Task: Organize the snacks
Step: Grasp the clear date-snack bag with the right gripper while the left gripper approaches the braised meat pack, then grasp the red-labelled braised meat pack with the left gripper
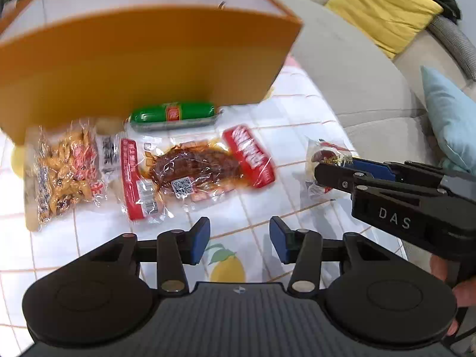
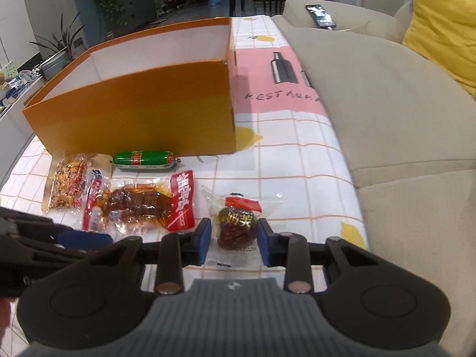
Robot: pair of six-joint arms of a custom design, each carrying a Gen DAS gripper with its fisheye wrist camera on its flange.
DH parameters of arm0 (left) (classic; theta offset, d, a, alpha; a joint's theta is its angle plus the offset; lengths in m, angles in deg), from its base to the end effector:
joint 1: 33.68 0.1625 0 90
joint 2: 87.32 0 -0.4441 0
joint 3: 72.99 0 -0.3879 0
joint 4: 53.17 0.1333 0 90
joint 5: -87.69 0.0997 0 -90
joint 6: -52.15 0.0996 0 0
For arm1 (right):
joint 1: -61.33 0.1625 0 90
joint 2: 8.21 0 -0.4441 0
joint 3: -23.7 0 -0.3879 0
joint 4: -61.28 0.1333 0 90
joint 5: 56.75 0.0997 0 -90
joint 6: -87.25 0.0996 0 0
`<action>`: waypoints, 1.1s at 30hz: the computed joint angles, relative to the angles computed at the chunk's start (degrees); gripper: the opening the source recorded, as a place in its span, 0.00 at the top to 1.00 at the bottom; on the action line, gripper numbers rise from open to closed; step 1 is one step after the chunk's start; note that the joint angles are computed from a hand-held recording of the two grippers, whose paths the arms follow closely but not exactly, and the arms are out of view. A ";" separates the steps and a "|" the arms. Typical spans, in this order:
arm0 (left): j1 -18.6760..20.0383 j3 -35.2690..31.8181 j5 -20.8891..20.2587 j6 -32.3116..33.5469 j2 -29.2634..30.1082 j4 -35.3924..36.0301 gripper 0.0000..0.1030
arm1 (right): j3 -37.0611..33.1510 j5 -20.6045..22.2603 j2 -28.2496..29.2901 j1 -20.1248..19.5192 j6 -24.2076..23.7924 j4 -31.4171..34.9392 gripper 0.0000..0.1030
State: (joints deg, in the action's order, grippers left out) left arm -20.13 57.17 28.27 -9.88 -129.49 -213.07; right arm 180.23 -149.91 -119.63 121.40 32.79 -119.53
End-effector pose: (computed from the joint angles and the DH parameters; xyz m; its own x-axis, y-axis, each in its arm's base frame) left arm -0.3564 -0.2751 -0.0395 -0.8387 0.2132 -0.5011 0.3909 0.8763 -0.2815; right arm -0.0152 -0.2825 0.3030 -0.7751 -0.1831 0.6047 -0.4855 0.7850 -0.3847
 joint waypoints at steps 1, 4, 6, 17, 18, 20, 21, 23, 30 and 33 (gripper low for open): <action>-1.19 -0.01 2.61 0.09 -0.07 0.62 0.43 | -0.08 0.50 -1.34 -0.61 -0.18 1.28 0.70; -1.83 -0.04 6.03 4.60 -1.35 2.00 0.28 | -0.08 2.48 -4.59 -3.02 -1.05 5.00 0.70; -0.79 -0.69 7.26 9.31 -1.89 3.40 0.28 | -0.06 3.31 -5.58 -4.15 -0.97 6.66 0.70; 7.69 -3.68 5.89 22.85 0.14 -1.75 0.24 | 1.16 3.87 -5.71 -3.93 -2.23 6.53 0.70; 8.16 -4.12 5.38 22.68 0.71 -1.94 0.24 | 1.34 3.47 -5.34 -3.77 -2.24 5.74 0.70; 9.40 -4.87 2.64 22.77 1.07 -1.74 0.25 | 1.38 3.00 -4.66 -3.46 -2.18 4.85 0.70; 9.73 -5.17 1.59 22.33 1.13 -1.07 0.28 | 1.31 3.05 -4.62 -3.43 -2.00 4.89 0.70; 8.96 -4.83 1.17 20.23 0.92 -0.28 0.28 | 1.22 3.23 -4.78 -3.48 -1.77 5.22 0.70; 5.57 -0.50 -1.49 10.62 -0.60 -3.05 0.28 | 0.95 2.14 -4.38 -2.90 -1.02 5.98 0.70; 4.21 0.62 -2.53 9.44 -0.56 -4.85 0.28 | 0.82 2.21 -4.66 -3.25 -0.64 6.34 0.70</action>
